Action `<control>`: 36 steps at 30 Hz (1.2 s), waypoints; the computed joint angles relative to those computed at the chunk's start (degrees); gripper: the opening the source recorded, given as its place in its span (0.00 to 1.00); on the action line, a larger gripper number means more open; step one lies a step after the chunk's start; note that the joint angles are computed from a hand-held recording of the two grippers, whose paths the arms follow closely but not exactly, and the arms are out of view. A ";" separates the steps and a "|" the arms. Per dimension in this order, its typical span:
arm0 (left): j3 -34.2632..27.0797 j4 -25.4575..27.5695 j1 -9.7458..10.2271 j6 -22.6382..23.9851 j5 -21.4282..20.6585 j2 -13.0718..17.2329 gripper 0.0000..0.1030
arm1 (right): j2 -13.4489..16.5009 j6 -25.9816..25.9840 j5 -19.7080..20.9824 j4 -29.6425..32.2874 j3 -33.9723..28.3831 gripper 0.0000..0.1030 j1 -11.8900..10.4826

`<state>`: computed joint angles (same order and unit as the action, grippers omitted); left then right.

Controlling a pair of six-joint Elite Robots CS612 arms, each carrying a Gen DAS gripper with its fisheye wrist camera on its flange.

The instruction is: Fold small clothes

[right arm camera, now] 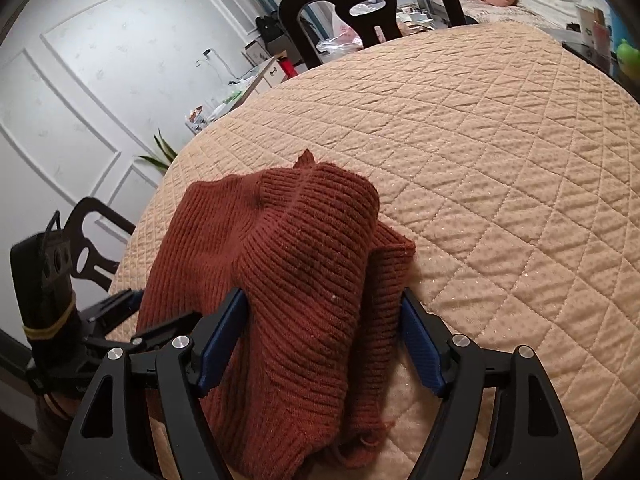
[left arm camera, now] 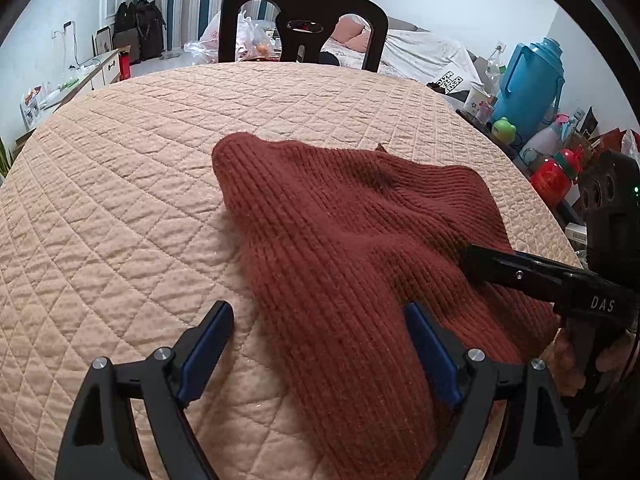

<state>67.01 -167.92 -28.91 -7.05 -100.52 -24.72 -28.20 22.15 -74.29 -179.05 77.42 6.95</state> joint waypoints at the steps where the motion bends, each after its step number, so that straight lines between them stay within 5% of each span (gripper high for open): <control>1: 0.07 -0.13 -0.02 0.08 0.06 -0.01 0.86 | -0.08 -0.24 -0.46 0.16 0.05 0.71 0.10; 7: 0.07 0.01 0.03 0.26 -2.50 -0.18 0.63 | -0.03 0.26 0.54 -0.02 -0.02 0.44 0.10; 14: 0.69 -0.76 0.49 -0.36 -4.65 -0.72 0.42 | -0.65 0.75 -1.26 -1.39 0.23 0.32 0.85; 25: 4.68 -6.70 2.78 -3.60 -3.12 -3.37 0.41 | -0.51 -1.51 -0.08 -3.22 -2.93 0.30 3.26; 36: 6.97 -6.23 6.57 -4.73 2.96 -4.89 0.41 | 6.27 -2.50 7.27 3.08 -16.60 0.30 6.32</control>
